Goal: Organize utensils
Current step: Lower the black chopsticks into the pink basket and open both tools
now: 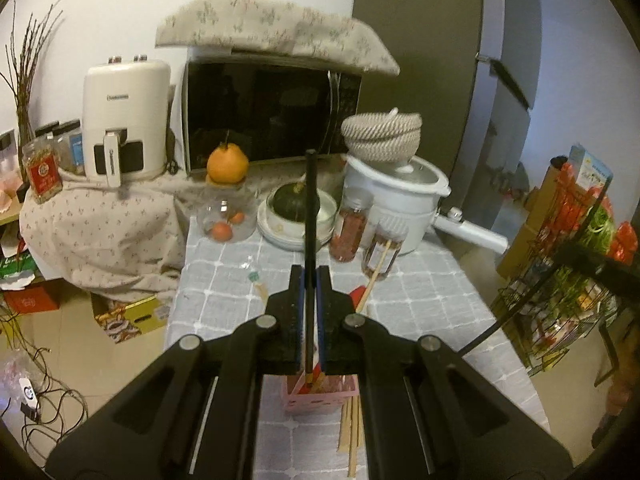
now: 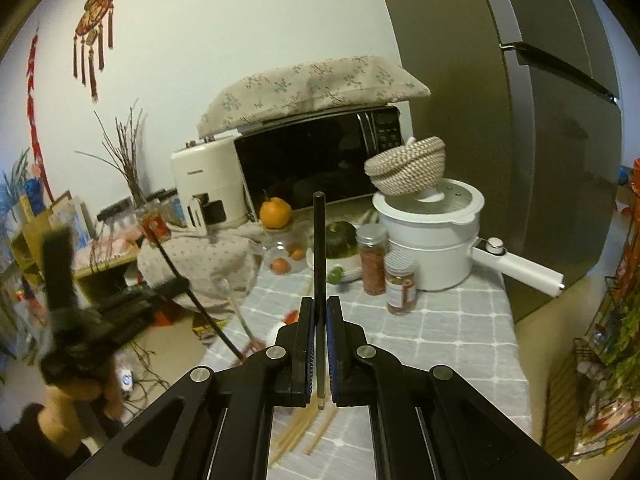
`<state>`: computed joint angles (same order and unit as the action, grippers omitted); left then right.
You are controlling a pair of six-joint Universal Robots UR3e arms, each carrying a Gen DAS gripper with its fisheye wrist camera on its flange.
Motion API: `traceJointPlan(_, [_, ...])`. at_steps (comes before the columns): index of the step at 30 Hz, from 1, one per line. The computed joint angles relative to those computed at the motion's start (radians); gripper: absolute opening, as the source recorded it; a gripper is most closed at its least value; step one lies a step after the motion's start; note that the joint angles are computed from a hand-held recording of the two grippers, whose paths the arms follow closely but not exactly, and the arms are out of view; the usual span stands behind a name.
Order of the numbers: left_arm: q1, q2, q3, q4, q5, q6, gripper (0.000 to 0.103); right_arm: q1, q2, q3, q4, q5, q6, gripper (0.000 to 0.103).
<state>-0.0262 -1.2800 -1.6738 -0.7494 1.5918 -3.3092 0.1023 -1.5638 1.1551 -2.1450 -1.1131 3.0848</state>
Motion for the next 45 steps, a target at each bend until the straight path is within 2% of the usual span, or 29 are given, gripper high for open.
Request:
traceJointPlan(6, [0.020,-0.031,0.005,-0.041,-0.036,-0.014,0.006,0.033,0.057,-0.059,-0.030,0.018,0.059,0.005])
traceJointPlan(12, [0.053,-0.049,-0.011,-0.026,-0.090,-0.012,0.006,0.064,0.111,-0.109,-0.059,0.026,0.111,0.005])
traceJointPlan(15, [0.055,-0.053,-0.019,-0.004,-0.097,-0.009,0.006,0.080,0.143,-0.134,-0.074,0.029,0.134,0.005])
traceJointPlan(19, [0.055,-0.048,-0.007,-0.036,-0.085,-0.033,0.009,0.110,0.187,-0.164,-0.081,0.012,0.146,0.005])
traceJointPlan(24, [0.083,0.008,-0.017,-0.099,-0.092,-0.071,0.029,0.141,0.239,-0.191,-0.087,-0.015,0.142,0.005])
traceJointPlan(33, [0.072,0.050,-0.033,-0.176,-0.042,-0.052,0.055,0.184,0.337,-0.247,-0.044,-0.064,0.130,0.005])
traceJointPlan(37, [0.055,0.054,-0.049,-0.183,-0.008,-0.031,0.062,0.214,0.384,-0.271,-0.017,-0.097,0.120,0.005])
traceJointPlan(45, [0.082,0.083,-0.074,-0.208,-0.032,-0.021,0.071,0.214,0.401,-0.249,-0.028,-0.083,0.133,0.009])
